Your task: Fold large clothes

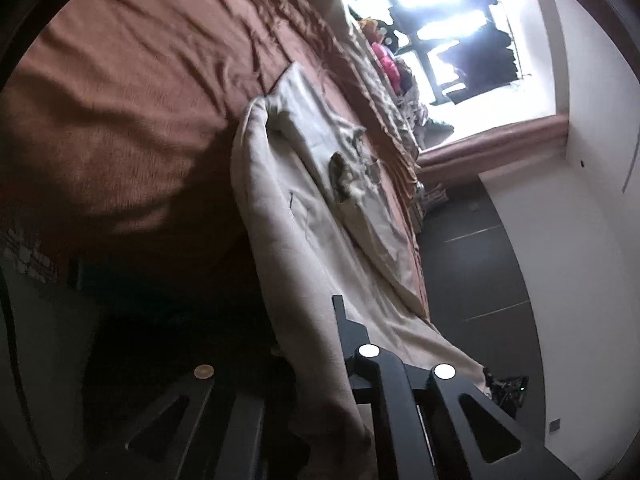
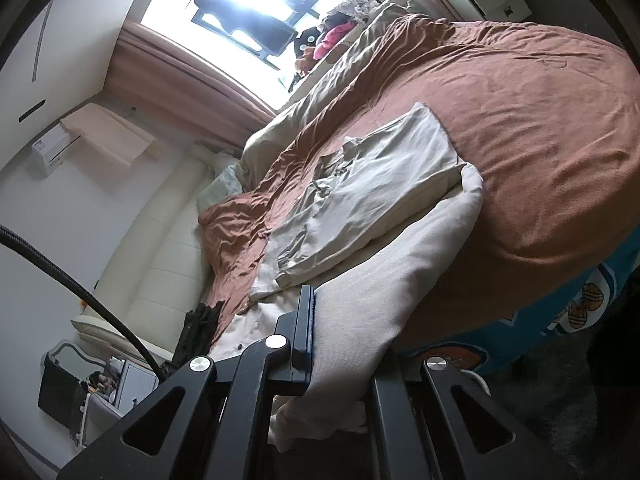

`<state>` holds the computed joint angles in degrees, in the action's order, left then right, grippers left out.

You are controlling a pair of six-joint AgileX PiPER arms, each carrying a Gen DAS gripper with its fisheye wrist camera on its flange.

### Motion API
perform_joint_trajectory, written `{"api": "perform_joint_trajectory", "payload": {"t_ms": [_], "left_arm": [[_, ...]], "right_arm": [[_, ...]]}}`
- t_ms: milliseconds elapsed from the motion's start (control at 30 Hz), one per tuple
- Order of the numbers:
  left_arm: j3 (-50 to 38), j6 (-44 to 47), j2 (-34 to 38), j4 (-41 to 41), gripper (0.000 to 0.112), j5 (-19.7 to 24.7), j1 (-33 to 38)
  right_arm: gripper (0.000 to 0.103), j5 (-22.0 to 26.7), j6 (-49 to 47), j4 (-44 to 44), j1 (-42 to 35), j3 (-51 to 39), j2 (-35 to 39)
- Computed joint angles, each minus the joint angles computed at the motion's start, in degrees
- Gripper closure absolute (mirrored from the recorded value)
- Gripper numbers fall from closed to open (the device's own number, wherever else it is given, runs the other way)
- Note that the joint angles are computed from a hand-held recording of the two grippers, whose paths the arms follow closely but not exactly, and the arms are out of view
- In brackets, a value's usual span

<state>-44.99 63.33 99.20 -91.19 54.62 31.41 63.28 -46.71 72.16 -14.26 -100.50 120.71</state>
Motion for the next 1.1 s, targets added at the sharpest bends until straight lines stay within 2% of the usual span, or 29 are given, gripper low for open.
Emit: {"api": "perform_joint_trajectory", "payload": {"t_ms": [167, 400, 533, 633, 767, 967, 1100], "left_arm": [[0.6, -2.9, -8.1, 2.1, 0.111, 1.2, 2.8], [-3.7, -12.8, -19.9, 7.2, 0.111, 6.5, 6.8], [-6.6, -17.7, -23.9, 8.1, 0.110, 10.2, 10.6], [-8.7, -19.4, -25.4, 8.2, 0.110, 10.6, 10.6], [-12.8, -22.3, -23.3, 10.0, 0.110, 7.4, 7.1], [-20.4, -25.5, -15.8, 10.5, 0.110, 2.2, 1.8], [-29.9, -29.4, -9.4, 12.7, 0.110, -2.1, -1.9]], "right_arm": [[0.102, 1.1, -2.1, 1.8, -0.6, 1.5, -2.5], [0.102, 3.8, -6.8, 5.7, -2.8, 5.7, -7.6], [0.102, 5.6, -11.1, 8.3, -4.3, 9.4, -10.0], [0.102, 5.4, -12.5, 8.7, -4.7, 10.1, -10.5], [0.102, 3.1, -11.6, 8.0, -3.8, 7.4, -7.5], [0.102, -2.0, -4.6, 5.7, -1.0, -1.9, -2.8], [0.102, -6.2, 0.8, 2.7, 2.7, -10.9, 0.5]]}}
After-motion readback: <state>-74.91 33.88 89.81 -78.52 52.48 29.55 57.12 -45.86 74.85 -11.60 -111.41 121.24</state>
